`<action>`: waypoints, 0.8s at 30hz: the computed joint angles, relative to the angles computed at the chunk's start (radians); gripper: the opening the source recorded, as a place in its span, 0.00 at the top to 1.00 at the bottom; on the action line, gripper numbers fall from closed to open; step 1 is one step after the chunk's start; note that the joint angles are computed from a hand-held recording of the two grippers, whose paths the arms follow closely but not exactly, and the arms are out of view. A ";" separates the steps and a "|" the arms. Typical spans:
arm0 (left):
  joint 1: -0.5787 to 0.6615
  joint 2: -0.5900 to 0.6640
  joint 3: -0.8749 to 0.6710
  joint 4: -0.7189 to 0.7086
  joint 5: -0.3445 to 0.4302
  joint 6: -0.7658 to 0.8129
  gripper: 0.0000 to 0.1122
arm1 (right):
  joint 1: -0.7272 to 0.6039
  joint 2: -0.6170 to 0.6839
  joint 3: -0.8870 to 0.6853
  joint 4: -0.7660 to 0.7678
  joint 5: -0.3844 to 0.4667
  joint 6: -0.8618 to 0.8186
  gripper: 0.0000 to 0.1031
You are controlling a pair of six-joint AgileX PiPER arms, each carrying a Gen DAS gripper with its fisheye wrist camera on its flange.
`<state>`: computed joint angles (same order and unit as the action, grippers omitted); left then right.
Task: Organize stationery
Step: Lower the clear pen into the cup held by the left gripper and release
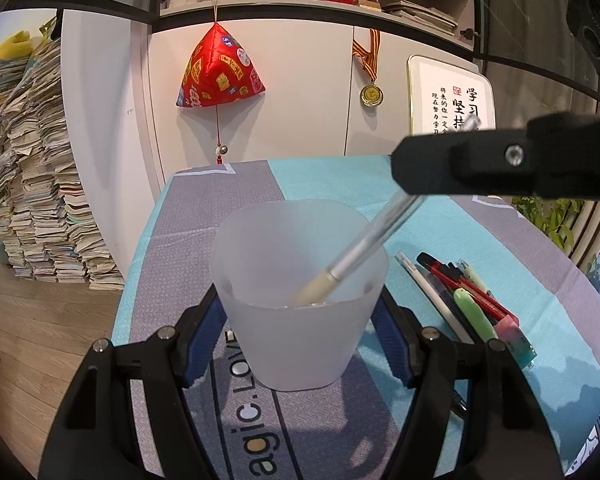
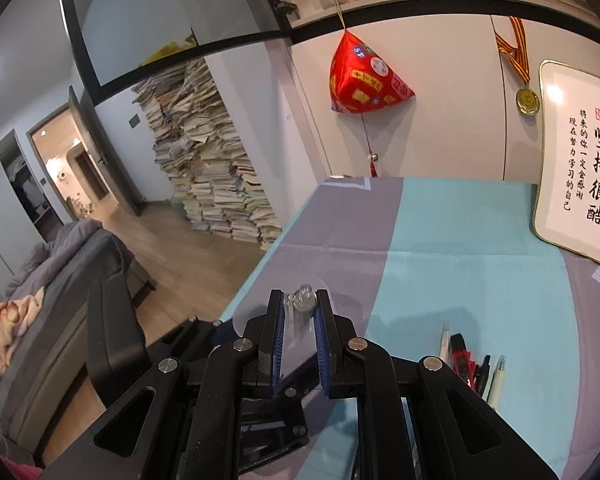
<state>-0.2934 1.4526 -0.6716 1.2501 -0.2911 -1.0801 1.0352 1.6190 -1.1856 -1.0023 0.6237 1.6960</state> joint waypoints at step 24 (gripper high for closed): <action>0.005 0.004 -0.007 0.018 -0.002 -0.018 0.39 | 0.020 -0.029 0.062 0.242 0.139 -0.120 0.71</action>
